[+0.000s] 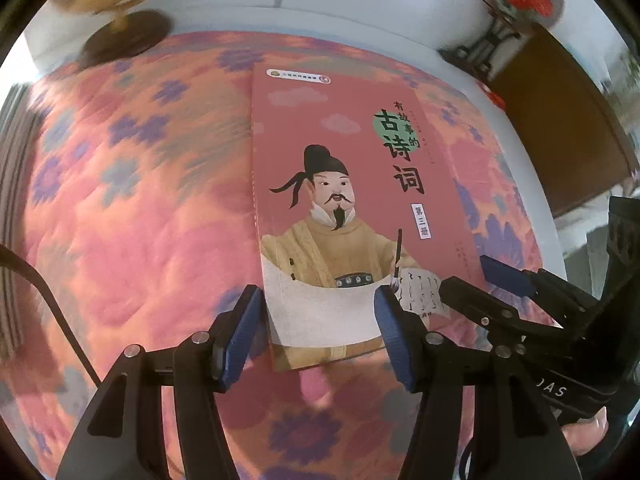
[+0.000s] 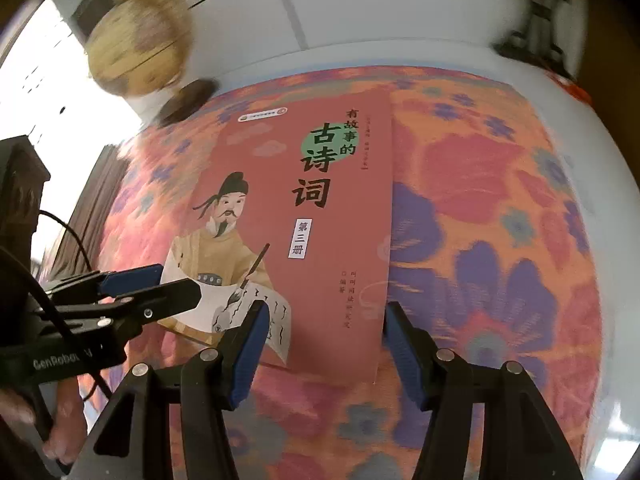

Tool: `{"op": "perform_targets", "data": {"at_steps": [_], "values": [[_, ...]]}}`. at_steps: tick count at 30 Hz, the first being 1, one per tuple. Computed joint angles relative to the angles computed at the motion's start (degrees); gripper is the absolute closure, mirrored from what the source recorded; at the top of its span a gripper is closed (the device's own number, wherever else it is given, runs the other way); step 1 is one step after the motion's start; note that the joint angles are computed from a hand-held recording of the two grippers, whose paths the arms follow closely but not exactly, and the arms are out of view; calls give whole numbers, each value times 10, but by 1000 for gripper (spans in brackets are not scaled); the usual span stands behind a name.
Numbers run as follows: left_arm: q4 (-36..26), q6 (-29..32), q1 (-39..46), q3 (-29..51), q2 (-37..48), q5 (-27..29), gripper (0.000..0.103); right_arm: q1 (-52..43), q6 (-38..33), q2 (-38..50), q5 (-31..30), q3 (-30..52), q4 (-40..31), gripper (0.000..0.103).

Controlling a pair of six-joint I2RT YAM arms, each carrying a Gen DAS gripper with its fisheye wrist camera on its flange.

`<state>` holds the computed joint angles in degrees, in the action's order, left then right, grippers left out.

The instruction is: Organize books

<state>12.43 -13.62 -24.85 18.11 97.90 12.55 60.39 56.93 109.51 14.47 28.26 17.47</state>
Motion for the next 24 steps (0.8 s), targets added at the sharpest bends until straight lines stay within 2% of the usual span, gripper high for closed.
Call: {"op": "perform_targets", "data": {"at_steps": [3, 5, 7, 10, 12, 15, 17, 19, 22, 24], "values": [[3, -12, -4, -18, -17, -24, 49, 18, 6, 3, 41, 32, -64, 46], [5, -28, -35, -24, -20, -56, 49, 19, 9, 7, 49, 37, -78, 47], [10, -44, -71, -14, -3, -91, 49, 8, 2, 16, 21, 25, -47, 56], [24, -39, -92, -13, 4, -113, 48, 11, 13, 23, 22, 14, -12, 56], [10, -45, -107, 2, 11, -134, 47, 11, 16, 18, 18, 10, -6, 57], [-2, -42, -99, 13, 12, -125, 47, 6, 26, 12, 10, -6, 16, 56], [-10, -35, -78, 12, -1, -97, 49, -8, 31, 11, -8, -24, 56, 56], [-21, -20, -42, -7, -54, -40, 48, -23, 43, 9, -26, -55, 111, 56], [-54, -6, 63, -24, -168, 151, 49, -43, 61, 20, -54, -96, 203, 56], [-42, -24, 104, -23, -180, 241, 49, -60, 74, 41, -78, -124, 285, 56]]}}
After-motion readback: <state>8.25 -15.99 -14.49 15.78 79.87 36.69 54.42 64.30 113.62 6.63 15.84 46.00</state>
